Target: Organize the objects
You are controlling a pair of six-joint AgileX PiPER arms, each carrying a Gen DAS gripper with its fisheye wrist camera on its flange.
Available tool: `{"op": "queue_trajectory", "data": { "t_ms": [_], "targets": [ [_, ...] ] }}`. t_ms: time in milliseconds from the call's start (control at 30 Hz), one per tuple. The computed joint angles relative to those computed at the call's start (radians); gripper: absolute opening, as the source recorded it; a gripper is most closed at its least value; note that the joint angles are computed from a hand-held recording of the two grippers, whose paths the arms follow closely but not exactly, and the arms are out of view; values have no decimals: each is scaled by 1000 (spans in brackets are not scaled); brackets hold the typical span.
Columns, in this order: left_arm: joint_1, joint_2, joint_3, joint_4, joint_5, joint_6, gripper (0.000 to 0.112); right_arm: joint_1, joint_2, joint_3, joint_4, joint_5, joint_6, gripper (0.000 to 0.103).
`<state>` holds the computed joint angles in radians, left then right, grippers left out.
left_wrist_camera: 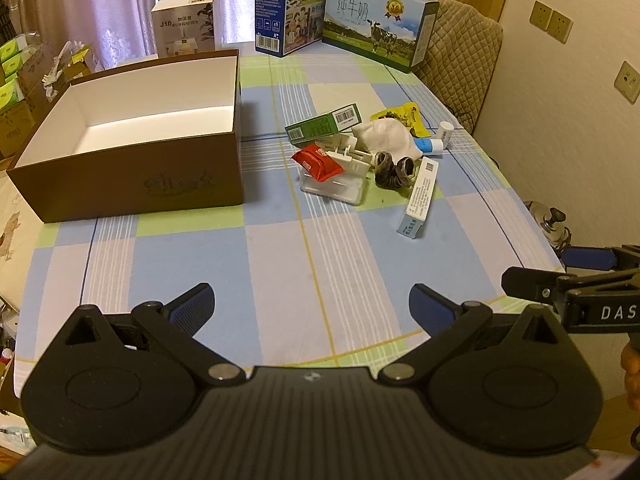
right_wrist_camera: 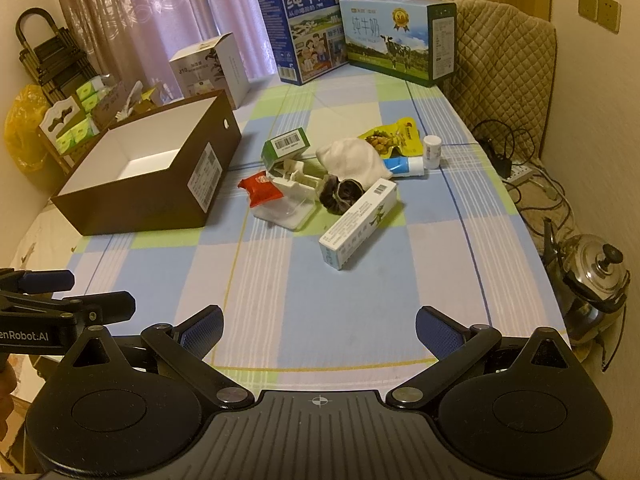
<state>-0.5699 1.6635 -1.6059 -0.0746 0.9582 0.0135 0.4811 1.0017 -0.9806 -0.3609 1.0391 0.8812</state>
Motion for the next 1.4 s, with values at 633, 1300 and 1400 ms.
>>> {"op": "queue_trajectory", "data": {
  "t_ms": [633,1300,1400],
  "targets": [
    [-13,47,-59,13,19,-18,102,-203,47,-4,151,-93,-238,100],
    [-42,233,-264,77,85,-106,102,-483,166,-17,404,-184,-598,100],
    [-47,272,-316,88,107,-121,102,-516,205,-28,432,-196,-641,100]
  ]
}}
